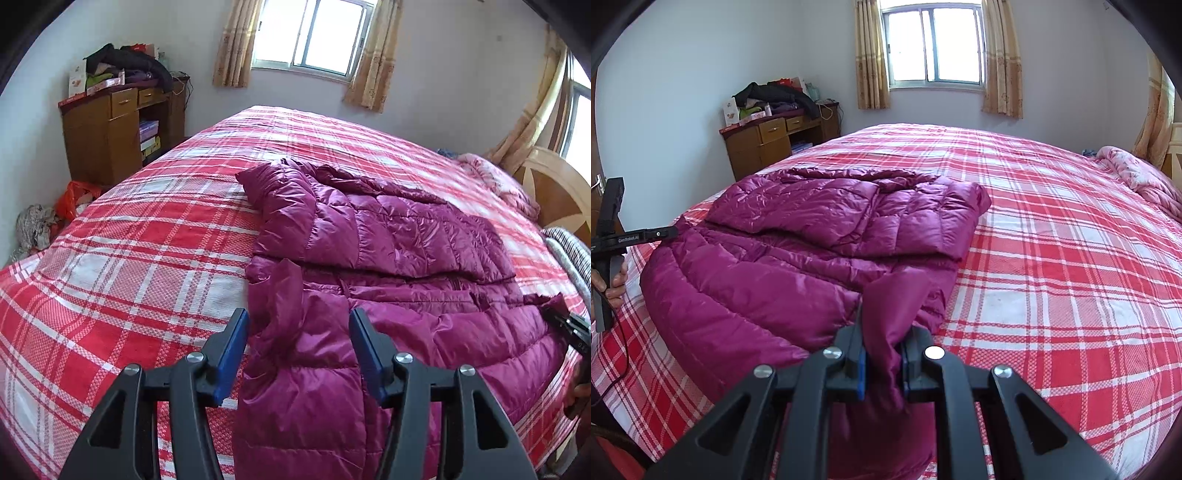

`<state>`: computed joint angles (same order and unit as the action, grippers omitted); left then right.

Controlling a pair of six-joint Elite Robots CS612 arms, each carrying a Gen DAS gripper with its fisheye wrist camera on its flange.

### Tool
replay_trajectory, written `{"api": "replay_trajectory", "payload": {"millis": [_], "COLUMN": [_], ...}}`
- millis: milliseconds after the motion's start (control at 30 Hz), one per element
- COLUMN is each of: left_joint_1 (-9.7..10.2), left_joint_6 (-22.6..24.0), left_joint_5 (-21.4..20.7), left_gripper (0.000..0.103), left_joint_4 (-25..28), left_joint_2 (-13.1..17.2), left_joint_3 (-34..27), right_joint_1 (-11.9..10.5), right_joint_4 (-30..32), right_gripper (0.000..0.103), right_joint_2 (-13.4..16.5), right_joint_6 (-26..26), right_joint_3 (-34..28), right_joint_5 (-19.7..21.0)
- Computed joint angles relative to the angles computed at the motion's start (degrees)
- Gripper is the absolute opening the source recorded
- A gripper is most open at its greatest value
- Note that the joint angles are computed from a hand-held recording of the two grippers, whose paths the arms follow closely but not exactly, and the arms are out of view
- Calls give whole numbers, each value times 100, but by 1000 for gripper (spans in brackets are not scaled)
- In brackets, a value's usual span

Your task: Fold large clothes

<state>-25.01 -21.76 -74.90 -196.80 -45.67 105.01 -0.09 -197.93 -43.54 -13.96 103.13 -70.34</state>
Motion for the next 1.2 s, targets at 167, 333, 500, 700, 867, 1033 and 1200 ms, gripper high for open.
{"api": "replay_trajectory", "payload": {"millis": [167, 333, 500, 700, 867, 1033, 1200], "left_joint_1": [2, -160, -277, -233, -106, 96, 265], "left_joint_6": [206, 92, -280, -421, -500, -696, -777], "left_joint_5": [-224, 70, 39, 171, 430, 542, 758], "left_gripper": [8, 3, 2, 2, 2, 2, 2], "left_joint_4": [-22, -606, -1478, -1736, -1273, -528, 133], "left_joint_2": [37, -42, -227, -430, -339, -113, 370], "left_joint_3": [-52, 220, 617, 557, -37, -879, -1941], "right_joint_1": [27, 13, 11, 73, 155, 223, 320], "right_joint_4": [19, -281, -716, -1084, -824, -69, 579], "right_gripper": [16, 15, 14, 14, 14, 13, 12], "right_joint_2": [-2, -98, -273, -331, -170, 133, 647], "right_joint_6": [57, 146, 87, 28, 138, 386, 802], "right_joint_3": [0, 137, 352, 212, -456, -1457, -2561], "right_joint_5": [-115, -100, -93, -261, -506, -678, -1028]}}
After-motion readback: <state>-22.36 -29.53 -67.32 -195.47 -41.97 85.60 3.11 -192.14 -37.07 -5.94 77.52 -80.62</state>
